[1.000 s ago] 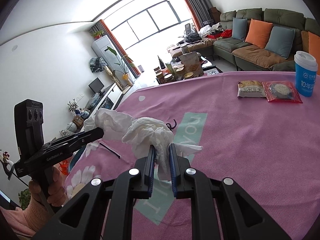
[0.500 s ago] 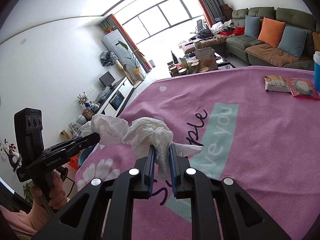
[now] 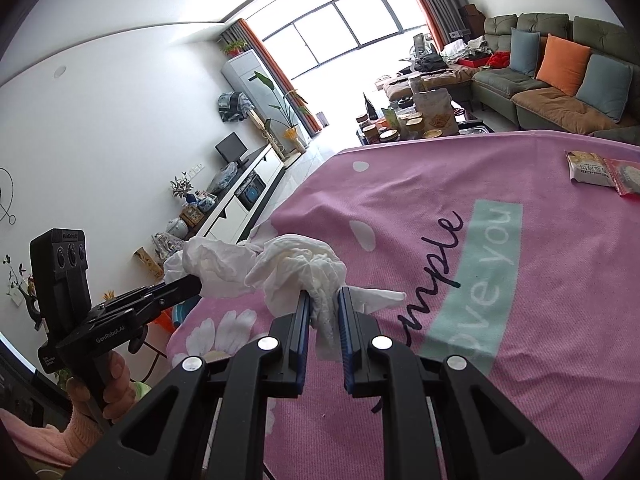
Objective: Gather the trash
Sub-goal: 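Carry both white tissues off the table and over the teal bin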
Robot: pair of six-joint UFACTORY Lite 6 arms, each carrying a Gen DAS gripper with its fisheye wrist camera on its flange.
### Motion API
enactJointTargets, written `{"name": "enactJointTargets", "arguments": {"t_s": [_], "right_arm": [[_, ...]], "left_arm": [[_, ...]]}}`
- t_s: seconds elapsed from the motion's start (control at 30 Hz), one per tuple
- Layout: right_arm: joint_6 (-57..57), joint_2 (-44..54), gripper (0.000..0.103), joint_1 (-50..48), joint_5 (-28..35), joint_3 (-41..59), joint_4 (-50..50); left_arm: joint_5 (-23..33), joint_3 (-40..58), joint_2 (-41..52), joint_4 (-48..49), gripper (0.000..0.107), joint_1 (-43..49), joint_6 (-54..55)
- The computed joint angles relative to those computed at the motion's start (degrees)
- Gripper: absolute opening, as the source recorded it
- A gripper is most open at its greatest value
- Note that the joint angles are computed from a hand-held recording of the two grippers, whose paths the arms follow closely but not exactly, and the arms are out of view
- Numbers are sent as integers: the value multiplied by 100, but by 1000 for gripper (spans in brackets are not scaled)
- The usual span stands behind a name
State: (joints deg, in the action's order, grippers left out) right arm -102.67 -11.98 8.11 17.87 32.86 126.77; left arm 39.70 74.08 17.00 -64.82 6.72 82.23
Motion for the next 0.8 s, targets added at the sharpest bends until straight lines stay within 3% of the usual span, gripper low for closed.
{"name": "enactJointTargets", "arguments": {"t_s": [0.8], "right_arm": [[-242, 948, 13, 573, 18, 853, 290]], "left_arm": [[106, -197, -197, -151, 18, 710, 321]]}}
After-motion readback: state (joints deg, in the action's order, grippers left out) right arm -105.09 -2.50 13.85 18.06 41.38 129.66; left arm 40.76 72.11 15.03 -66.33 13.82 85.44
